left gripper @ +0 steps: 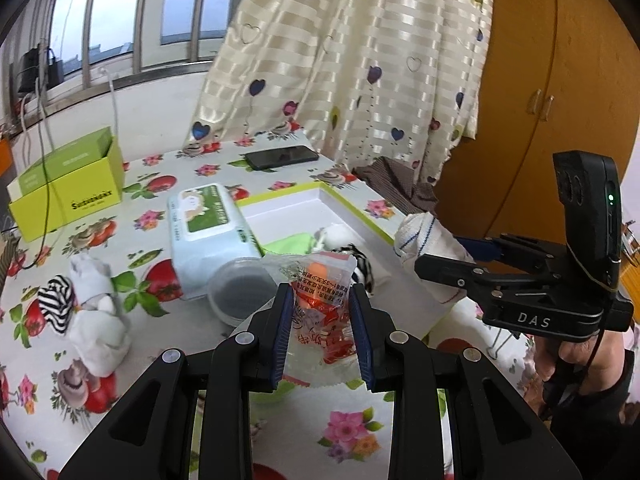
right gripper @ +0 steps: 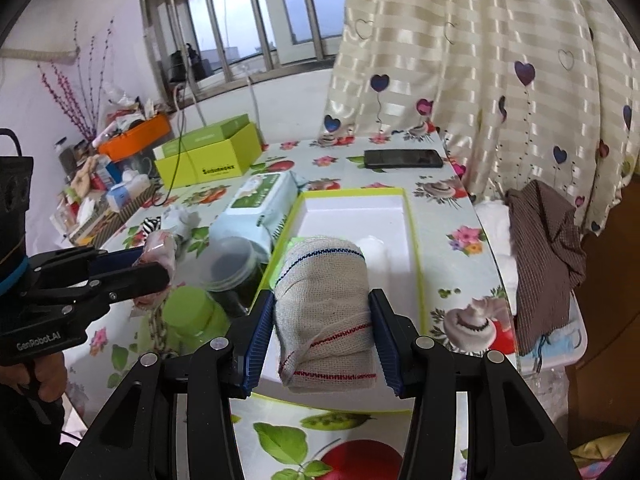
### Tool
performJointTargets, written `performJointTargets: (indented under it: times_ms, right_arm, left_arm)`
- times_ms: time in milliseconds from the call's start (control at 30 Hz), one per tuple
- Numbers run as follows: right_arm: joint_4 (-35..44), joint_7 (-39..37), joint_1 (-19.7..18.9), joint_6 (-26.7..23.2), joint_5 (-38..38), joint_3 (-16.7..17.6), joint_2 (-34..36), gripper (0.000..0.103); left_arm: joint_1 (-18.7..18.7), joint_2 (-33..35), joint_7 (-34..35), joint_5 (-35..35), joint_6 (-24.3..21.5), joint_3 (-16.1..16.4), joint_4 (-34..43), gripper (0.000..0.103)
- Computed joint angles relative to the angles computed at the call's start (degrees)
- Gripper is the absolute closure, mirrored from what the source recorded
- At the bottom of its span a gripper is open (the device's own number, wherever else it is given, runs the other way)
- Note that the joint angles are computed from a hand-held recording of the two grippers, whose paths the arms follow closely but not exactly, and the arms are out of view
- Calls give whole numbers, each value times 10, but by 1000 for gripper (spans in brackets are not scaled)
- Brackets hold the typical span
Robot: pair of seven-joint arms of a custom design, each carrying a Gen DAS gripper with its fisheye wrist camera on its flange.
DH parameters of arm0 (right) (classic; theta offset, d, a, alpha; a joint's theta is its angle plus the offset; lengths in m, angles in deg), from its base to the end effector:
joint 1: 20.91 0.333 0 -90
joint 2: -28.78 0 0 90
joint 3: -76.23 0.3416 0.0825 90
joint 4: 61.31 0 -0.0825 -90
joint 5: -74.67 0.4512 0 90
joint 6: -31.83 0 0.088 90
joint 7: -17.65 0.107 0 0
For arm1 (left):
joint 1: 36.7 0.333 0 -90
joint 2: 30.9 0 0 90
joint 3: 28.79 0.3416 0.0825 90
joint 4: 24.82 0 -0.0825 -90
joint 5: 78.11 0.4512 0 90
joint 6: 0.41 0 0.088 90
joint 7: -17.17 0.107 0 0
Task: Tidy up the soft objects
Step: 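Carry the white towel and clear bag with both tools to the tray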
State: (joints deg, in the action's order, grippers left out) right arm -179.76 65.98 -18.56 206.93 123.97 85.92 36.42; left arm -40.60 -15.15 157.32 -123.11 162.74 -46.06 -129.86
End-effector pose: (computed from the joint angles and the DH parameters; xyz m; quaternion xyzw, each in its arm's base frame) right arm 0.6610 0.0767 0.4355 -0.6685 0.6063 -0.2155 0.3730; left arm 0.6999 -0.2119 0.4513 -0.4513 0.7847 -0.3993 0.1453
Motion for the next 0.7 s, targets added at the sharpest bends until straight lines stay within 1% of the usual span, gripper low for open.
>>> performJointTargets:
  times_ms: [367,700]
  right_arm:
    - [-1,-7,-10,-8,17,-3,6,56]
    - [-2,-10,-20,-10,28,-3,11,56]
  left_arm:
    - [-21,38,-51,61,-32,5,34,73]
    - [-38,88,-117,137,-84,12,82,73]
